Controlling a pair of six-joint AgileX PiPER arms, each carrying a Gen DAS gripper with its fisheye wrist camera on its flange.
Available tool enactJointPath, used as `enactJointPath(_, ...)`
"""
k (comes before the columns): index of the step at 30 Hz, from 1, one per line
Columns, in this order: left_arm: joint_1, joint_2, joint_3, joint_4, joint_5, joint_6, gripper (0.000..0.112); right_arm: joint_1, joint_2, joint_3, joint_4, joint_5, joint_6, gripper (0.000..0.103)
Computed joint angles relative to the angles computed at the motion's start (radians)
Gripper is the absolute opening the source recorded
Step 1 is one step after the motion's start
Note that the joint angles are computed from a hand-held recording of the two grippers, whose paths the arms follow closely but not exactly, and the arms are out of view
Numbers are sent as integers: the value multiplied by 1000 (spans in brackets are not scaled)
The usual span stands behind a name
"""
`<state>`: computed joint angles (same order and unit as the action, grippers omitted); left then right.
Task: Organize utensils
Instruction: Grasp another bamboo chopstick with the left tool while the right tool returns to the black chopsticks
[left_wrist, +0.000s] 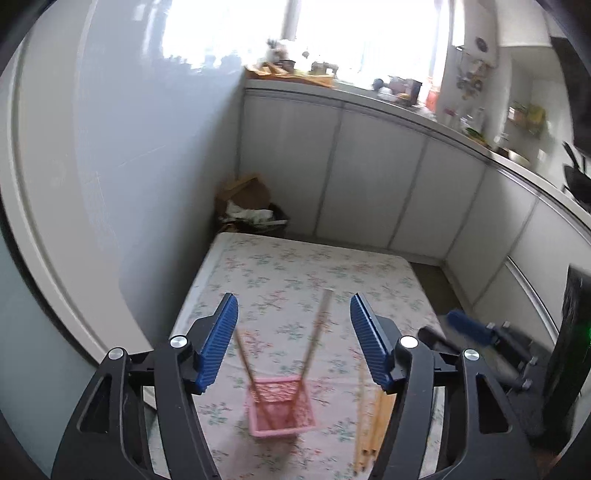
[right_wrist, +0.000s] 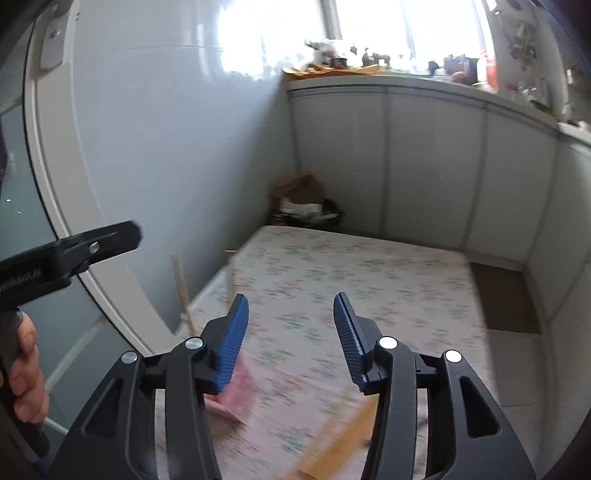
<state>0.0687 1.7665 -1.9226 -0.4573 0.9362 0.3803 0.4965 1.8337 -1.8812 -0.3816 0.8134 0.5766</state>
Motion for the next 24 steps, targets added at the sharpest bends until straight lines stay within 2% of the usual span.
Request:
enactJointPath(2,-32,-27,32,-1,2,15,61,-21,-53,51,-27,60,15,62)
enactJointPath(4,-76,-53,72,-9,9,39,61,-67,-103,140,-28,68,49,64)
enactJointPath(6,-143,-70,117,18,7,51,61,-145,-137,231,58,52,55,64)
enactJointPath(9,-255,-47,148,130,11,21,61,-295,-81,237,281,169,-10,64)
enactJointPath(10,-278,-31,148,150,22,13,61,-333,-71,254,341,179,-31,64)
enactJointPath(14,-362,98,92,266,57,-87,61,-421,-34,319,453,204,-79,58)
enactJointPath(16,-374,189,20,290,99,-135,60,-445,-12,344,482,196,-107,57)
enactJointPath(20,-384,339,-93,338,133,-216,55,-419,54,342,398,188,-60,50)
enactJointPath(24,-398,437,-170,379,164,-253,47,-414,113,311,412,192,-70,45)
